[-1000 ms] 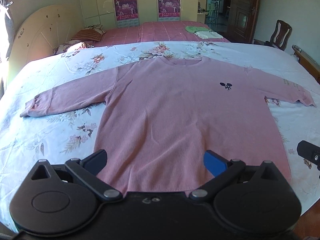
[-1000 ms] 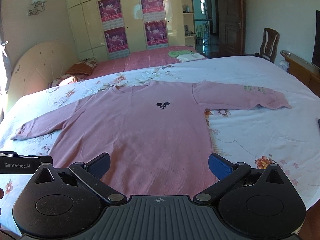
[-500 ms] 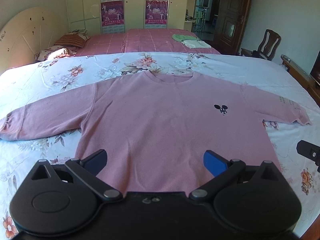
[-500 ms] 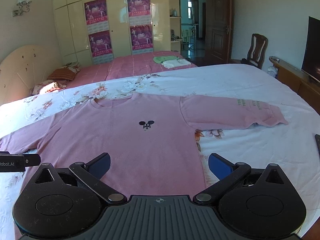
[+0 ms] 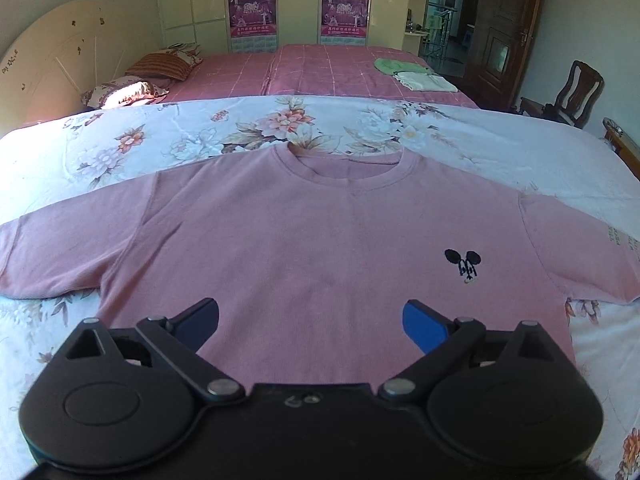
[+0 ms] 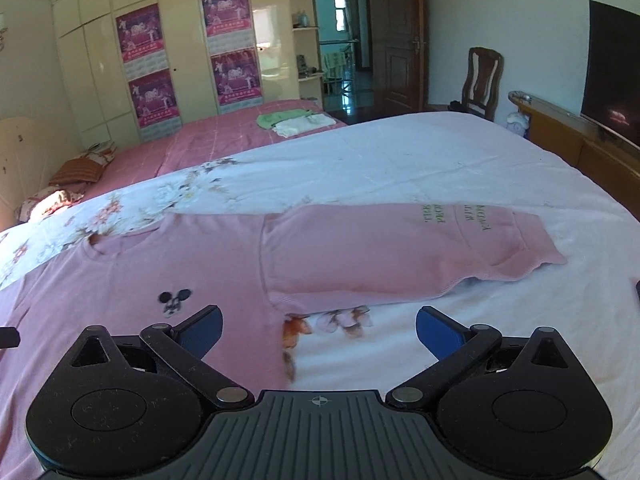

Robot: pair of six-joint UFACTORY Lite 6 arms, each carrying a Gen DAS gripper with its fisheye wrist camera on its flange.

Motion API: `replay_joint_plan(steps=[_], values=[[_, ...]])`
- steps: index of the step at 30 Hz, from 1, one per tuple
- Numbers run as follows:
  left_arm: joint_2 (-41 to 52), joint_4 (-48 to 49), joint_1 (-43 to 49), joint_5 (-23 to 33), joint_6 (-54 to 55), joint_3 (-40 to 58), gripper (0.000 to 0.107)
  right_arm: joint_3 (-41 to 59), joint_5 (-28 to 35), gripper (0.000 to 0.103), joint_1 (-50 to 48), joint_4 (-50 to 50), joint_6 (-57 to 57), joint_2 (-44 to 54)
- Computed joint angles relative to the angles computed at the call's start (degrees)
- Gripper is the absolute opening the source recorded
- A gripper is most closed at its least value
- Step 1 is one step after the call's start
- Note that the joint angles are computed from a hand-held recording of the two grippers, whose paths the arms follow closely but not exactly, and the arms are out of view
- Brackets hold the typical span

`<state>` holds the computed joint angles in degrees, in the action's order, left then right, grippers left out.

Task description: Fold small clothes

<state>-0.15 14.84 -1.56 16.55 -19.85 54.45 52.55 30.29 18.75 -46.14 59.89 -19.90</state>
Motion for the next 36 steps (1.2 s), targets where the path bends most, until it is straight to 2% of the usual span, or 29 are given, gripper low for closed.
replay_joint_plan(steps=[2, 3, 4, 5, 8, 11, 16, 21, 24, 25, 26, 27, 28, 32, 34, 36], values=[[4.4, 4.9, -2.4, 0.0, -6.3, 2.9, 0.092, 0.3, -4.6, 0.102, -7.6, 4.2, -6.7, 1.7], [6.9, 8.6, -4.0, 0.2, -10.5, 4.7, 0.088, 0.7, -6.3, 0.094, -10.8, 5.8, -9.3, 2.7], [9.0, 12.9, -5.4, 0.6, -15.1, 6.1, 0.085, 1.5, -7.8, 0.069, -14.1, 9.8, -14.1, 4.0], [11.1, 16.6, -6.7, 1.2, -18.9, 7.6, 0.085, 2.4, -8.9, 0.061, -17.2, 14.4, -19.0, 5.5], [15.2, 21.0, -9.4, 2.5, -24.4, 11.3, 0.085, 4.7, -11.2, 0.061, -25.7, 26.0, -32.1, 8.5], [19.2, 23.0, -11.2, 3.4, -27.0, 15.1, 0.085, 7.4, -11.5, 0.061, -31.9, 31.2, -38.7, 11.8], [25.1, 20.5, -12.8, 5.2, -24.4, 21.7, 0.075, 13.1, -11.3, 0.061, -40.6, 39.2, -46.7, 18.7], [28.9, 21.1, -13.7, 6.7, -24.6, 26.2, 0.075, 17.8, -10.6, 0.061, -44.1, 42.9, -49.8, 23.8], [30.5, 19.9, -13.7, 7.3, -23.3, 28.1, 0.073, 19.7, -10.4, 0.061, -46.5, 52.1, -57.3, 26.0], [30.8, 20.2, -13.8, 7.6, -23.4, 28.4, 0.072, 20.2, -10.9, 0.058, -46.6, 51.9, -56.9, 26.7], [31.6, 20.2, -13.6, 7.7, -23.1, 29.2, 0.071, 20.8, -11.7, 0.05, -46.7, 51.7, -56.7, 27.6], [32.0, 20.2, -13.5, 7.8, -22.8, 29.6, 0.07, 21.6, -11.4, 0.031, -47.0, 53.1, -57.9, 28.3], [32.2, 20.2, -13.4, 7.7, -22.8, 29.6, 0.07, 22.2, -11.5, 0.027, -47.1, 52.4, -56.8, 28.9], [32.6, 19.6, -13.0, 7.8, -21.2, 29.6, 0.07, 23.2, -12.8, 0.027, -47.1, 51.6, -55.8, 30.5], [33.1, 18.5, -12.7, 8.4, -19.3, 30.3, 0.07, 22.3, -13.8, 0.009, -46.0, 46.7, -51.9, 29.7], [32.9, 18.5, -12.5, 7.9, -18.8, 29.8, 0.069, 21.6, -15.8, 0.009, -45.4, 46.4, -51.8, 29.3]])
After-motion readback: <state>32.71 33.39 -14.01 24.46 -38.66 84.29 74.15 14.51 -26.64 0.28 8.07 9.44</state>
